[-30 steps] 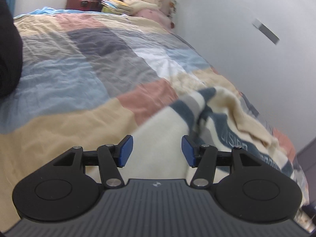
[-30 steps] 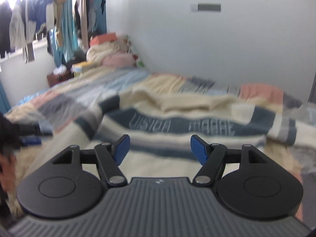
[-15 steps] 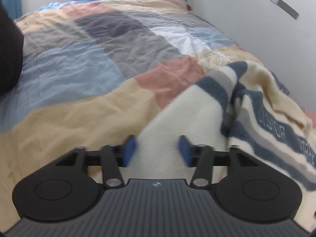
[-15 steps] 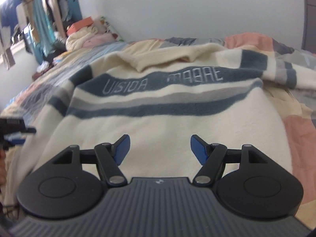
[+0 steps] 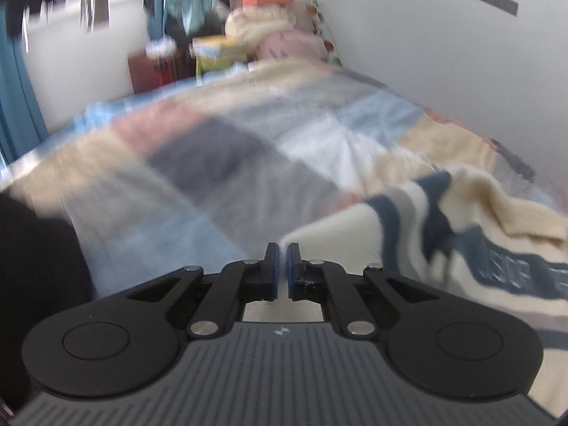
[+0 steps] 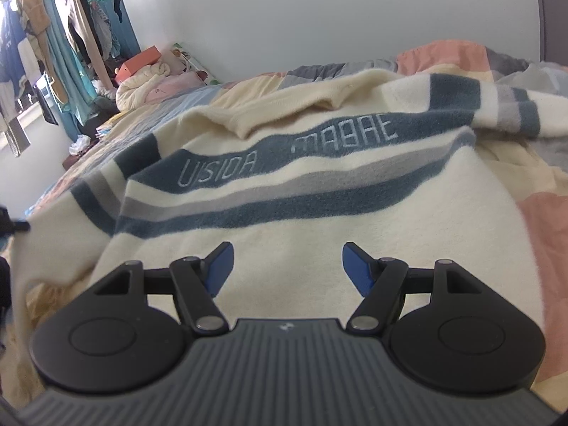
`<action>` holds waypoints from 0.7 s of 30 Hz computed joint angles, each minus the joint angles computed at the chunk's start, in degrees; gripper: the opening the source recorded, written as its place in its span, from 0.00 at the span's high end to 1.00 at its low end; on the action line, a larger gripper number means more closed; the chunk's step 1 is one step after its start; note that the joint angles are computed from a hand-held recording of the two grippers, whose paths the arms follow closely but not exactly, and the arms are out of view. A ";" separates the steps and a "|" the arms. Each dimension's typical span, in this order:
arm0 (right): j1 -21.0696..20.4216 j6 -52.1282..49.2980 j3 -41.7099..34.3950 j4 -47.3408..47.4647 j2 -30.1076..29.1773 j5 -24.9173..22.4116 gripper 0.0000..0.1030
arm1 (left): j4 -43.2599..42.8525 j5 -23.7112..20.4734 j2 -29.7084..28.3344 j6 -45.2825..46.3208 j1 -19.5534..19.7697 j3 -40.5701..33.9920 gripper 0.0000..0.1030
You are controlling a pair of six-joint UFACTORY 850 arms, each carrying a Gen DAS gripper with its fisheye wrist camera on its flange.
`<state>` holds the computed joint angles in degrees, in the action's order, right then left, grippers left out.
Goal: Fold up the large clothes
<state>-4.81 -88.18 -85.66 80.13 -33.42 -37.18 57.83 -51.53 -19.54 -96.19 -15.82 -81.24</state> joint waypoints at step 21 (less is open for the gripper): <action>2.19 8.00 -12.52 -4.11 -10.98 5.72 0.33 | -7.27 -5.72 -22.02 13.76 11.32 -19.95 0.94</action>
